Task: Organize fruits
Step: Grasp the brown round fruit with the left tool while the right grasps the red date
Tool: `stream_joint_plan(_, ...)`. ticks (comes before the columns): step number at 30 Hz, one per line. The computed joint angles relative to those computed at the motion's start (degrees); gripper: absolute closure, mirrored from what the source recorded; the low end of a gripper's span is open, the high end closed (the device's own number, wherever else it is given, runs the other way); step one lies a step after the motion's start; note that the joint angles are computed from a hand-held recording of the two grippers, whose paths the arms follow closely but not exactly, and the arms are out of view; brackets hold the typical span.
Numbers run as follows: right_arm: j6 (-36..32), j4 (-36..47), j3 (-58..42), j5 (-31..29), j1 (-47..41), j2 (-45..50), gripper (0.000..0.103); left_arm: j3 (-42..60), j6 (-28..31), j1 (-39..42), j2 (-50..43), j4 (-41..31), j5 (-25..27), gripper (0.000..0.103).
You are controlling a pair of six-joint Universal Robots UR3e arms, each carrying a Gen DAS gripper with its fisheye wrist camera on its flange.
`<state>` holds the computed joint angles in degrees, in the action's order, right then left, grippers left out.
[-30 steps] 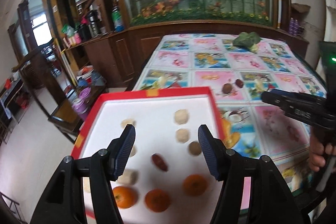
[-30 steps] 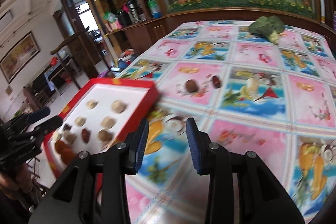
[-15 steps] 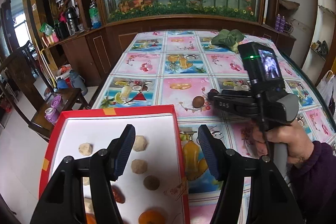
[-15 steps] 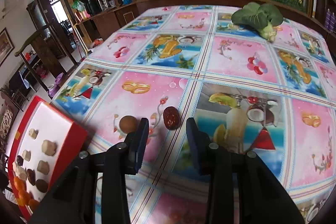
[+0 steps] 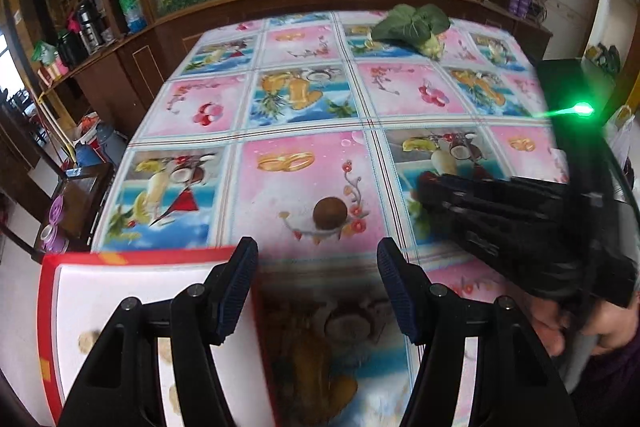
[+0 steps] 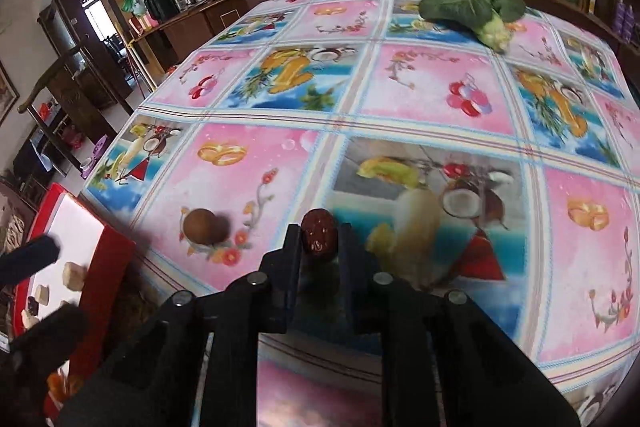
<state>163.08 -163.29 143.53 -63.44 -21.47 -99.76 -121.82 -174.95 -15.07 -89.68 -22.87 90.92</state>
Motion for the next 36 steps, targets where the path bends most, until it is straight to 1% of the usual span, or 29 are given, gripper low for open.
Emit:
stream_joint_plan(3, -4.5, 7.5, 0.9, 3.1, -5.4, -4.5, 0.083, 4.9, -0.4, -1.2, -5.6, -0.9, 1.4, 0.042)
stream_joint_plan(5, -6.4, 10.6, 0.6, 4.4, -7.1, -5.6, 0.083, 7.6, -0.7, -1.8, -8.4, -1.9, 2.4, 0.042)
stream_joint_plan(7, -7.4, 12.6, 0.1, 5.1, -7.9, -6.0, 0.083, 9.3, -1.0, -2.3, -10.5, -2.8, 2.9, 0.045)
stream_joint_plan(10, -7.6, 13.0, -0.1, 5.3, -8.0, -5.9, 0.083, 11.4, -1.8, -2.5, -13.1, -4.5, 3.2, 0.047)
stream_joint_plan(18, -7.7, 12.0, 0.4, 4.9, -7.9, -6.0, 0.083, 13.5, -3.2, -2.3, -15.9, -5.4, 2.4, 0.063)
stream_joint_plan(22, -7.2, 11.3, 0.2, 4.3, -7.3, -5.6, 0.083, 14.0, -3.2, -2.1, -16.3, -5.5, 1.5, 0.069)
stream_joint_plan(24, -7.0, 11.2, 0.0, 3.8, -6.9, -5.6, 0.083, 13.5, -2.8, -1.8, -16.2, -4.8, 0.1, 0.079)
stream_joint_plan(28, -6.2, 11.8, -0.7, 3.3, -6.3, -5.4, 0.082, 13.4, -2.7, -2.6, -16.7, -3.4, 1.0, 0.079)
stream_joint_plan(32, -6.0, 12.0, -0.6, 3.5, -6.5, -5.7, 0.082, 12.7, -3.3, -2.6, -16.2, -3.0, 0.2, 0.079)
stream_joint_plan(36, -6.2, 12.1, 0.0, 4.1, -7.1, -7.0, 0.082, 10.2, -4.0, -3.6, -13.1, -1.3, 0.7, 0.079)
